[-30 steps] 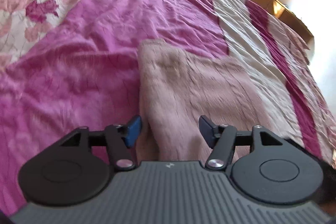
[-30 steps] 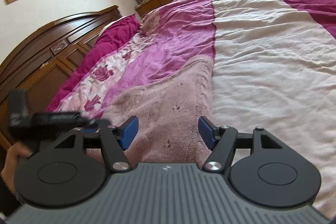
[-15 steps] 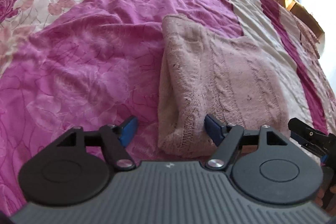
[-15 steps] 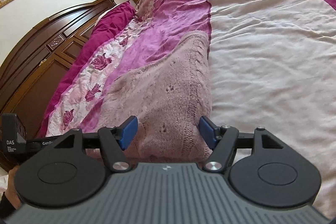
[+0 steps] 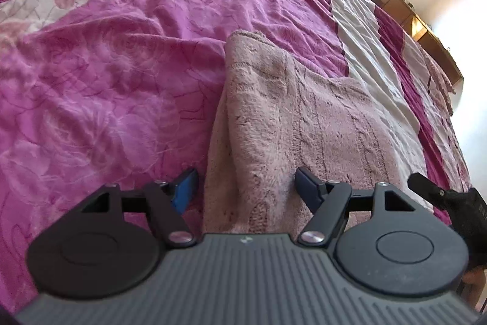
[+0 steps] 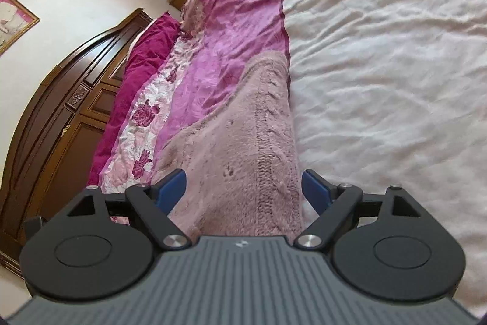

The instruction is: Fold small clothes

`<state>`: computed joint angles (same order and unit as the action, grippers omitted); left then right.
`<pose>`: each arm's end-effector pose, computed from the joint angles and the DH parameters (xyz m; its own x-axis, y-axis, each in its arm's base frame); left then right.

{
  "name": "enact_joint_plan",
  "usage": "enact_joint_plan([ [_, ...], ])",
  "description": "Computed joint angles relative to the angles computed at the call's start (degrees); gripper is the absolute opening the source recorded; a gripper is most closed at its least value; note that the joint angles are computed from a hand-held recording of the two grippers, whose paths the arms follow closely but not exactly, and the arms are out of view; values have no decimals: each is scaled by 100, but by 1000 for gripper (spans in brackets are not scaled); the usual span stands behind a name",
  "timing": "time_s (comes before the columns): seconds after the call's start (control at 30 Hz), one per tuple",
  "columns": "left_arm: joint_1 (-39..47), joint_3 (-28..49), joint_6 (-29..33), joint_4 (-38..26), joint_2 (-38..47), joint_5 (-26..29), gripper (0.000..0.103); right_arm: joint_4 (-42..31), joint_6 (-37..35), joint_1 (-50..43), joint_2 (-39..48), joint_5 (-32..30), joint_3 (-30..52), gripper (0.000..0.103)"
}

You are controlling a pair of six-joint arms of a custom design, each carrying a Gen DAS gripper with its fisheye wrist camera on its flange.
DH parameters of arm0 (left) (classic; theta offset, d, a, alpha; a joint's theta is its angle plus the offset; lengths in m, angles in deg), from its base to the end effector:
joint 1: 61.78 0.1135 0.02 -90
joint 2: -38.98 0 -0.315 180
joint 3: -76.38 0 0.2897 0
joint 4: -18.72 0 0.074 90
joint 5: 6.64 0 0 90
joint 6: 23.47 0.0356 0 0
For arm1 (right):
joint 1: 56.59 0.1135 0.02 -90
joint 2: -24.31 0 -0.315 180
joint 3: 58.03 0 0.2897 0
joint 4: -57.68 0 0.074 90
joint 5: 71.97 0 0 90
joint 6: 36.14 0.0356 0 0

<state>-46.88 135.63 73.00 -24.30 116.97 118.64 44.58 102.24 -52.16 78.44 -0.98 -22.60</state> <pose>0.2735 0.0515 0.2377 -0.8398 -0.1283 -0.5275 0.1498 0.8792 -0.4523 0.1998 0.0271 0.2191 -0.6099 0.6617 -0.4362 0.1609 0.6423 0.7494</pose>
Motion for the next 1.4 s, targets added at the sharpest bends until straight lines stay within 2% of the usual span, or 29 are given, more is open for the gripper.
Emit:
enact_joint_plan([
  [0.13,-28,-19,-52,103,129,27,77,322,-17,-27,533,-223,41,88],
  [0.37,-10,20,30,138,301,181,78,991,150,-22,1182,-433,41,88],
  [0.57,-16,31,-100,173,537,641,76,1270,211,-102,1608,-671,177,88],
  [0.67,2,-11,-165,215,594,837,63,1371,311,-99,1800,-728,271,87],
  [0.73,41,3,-170,187,652,974,51,1246,282,-61,1897,-709,399,75],
  [0.77,72,15,-205,168,687,1060,48,1128,261,-47,1916,-665,467,65],
  [0.8,112,33,-243,143,723,1155,43,1099,295,-27,1907,-626,479,59],
  [0.9,196,99,-315,33,753,1328,39,1213,557,-35,1761,-651,417,53],
  [1.03,264,320,-411,-393,720,1449,36,800,813,-53,1486,-575,569,51],
  [1.17,286,480,-346,-680,503,1562,35,611,1008,-164,1182,-805,683,50],
  [1.4,61,411,-491,-1083,22,1602,35,-351,949,-259,54,-578,760,50],
])
